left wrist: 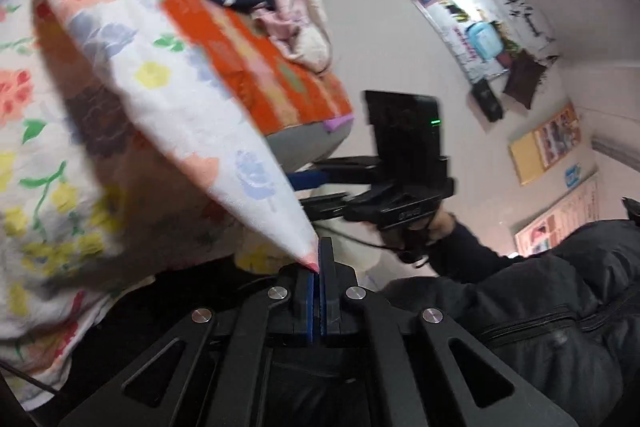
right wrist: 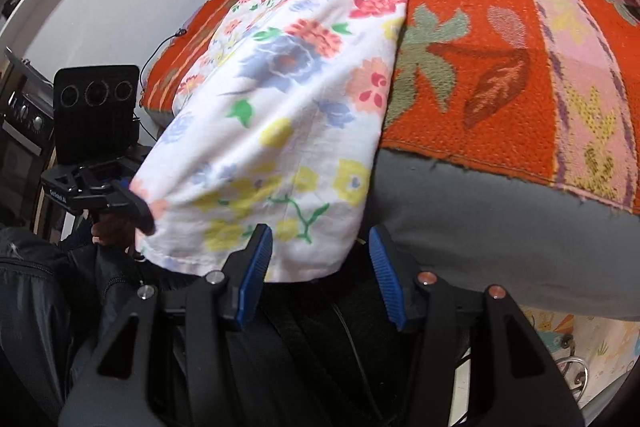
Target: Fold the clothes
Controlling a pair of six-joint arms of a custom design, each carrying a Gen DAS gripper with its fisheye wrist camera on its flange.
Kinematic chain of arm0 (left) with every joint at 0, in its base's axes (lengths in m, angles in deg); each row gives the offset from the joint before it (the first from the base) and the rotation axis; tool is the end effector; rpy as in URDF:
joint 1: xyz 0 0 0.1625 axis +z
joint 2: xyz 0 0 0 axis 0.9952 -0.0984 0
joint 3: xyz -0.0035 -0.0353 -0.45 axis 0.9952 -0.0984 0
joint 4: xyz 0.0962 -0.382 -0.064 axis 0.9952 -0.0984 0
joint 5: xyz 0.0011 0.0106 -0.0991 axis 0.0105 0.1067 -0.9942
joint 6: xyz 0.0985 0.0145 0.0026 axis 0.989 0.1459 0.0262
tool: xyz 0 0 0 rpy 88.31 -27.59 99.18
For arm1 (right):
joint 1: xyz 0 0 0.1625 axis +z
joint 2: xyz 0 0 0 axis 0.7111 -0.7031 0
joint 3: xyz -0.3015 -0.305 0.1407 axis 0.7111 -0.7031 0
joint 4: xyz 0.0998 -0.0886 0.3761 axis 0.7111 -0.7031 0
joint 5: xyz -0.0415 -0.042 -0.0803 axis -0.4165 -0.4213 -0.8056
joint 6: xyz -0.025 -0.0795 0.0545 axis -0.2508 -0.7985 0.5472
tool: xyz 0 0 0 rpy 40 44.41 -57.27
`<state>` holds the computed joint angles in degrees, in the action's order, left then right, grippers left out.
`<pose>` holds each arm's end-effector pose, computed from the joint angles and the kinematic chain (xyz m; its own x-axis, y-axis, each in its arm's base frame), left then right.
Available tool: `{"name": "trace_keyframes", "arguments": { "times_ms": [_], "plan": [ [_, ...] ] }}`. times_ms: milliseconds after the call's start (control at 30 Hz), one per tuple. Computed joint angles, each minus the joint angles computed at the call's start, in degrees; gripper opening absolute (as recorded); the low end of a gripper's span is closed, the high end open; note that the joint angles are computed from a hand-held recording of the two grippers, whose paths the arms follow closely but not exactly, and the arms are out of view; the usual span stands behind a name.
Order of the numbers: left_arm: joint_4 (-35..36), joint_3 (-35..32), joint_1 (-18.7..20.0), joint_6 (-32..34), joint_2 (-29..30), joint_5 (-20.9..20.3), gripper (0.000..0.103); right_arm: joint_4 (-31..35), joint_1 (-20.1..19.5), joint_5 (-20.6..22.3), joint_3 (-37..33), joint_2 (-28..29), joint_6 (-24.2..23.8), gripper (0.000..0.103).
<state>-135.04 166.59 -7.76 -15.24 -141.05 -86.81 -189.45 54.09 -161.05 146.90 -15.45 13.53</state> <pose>-0.0467 -0.6897 0.2451 -0.9140 0.3739 0.1577 0.3294 0.9105 -0.2499 0.2513 -0.7383 0.0772 -0.7990 -0.5945 0.0900 -0.5993 0.7996 -0.0384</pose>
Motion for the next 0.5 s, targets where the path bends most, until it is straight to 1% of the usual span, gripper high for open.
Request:
{"name": "trace_keyframes", "arguments": {
  "times_ms": [67,167,233,300,367,400,433,467,500],
  "plan": [
    [2.5,-1.0,1.0,-3.3,1.2,7.7,0.000,0.1,0.0,-0.2,0.0,0.1,0.0,0.052],
    [1.8,-1.2,2.5,-5.5,2.8,12.0,0.000,0.0,0.1,-0.7,-0.5,0.6,0.4,0.052],
    [0.0,-0.8,2.4,-4.9,2.6,10.5,0.000,-0.1,0.4,-0.8,-1.1,0.9,0.3,0.052],
    [-0.8,-0.2,1.6,-3.6,2.2,10.2,0.000,0.9,0.8,1.4,-3.2,1.6,-1.4,0.052],
    [-0.5,0.1,0.7,-2.4,2.2,11.6,0.000,2.2,1.3,4.1,-5.7,2.5,-3.4,0.052],
    [0.4,-0.5,0.4,-2.4,2.7,12.8,0.000,4.0,1.5,6.2,-8.0,3.5,-4.5,0.052],
    [1.2,-0.6,0.2,-2.7,2.9,14.3,0.000,6.8,1.8,6.7,-11.5,5.2,-5.0,0.052],
    [2.0,-0.7,0.0,-3.0,3.0,15.7,0.000,9.7,2.2,5.7,-15.4,7.3,-5.1,0.051],
    [2.7,-0.4,-0.1,-3.4,2.6,16.4,0.000,12.7,2.8,2.3,-19.5,9.5,-5.0,0.051]
  ]
}}
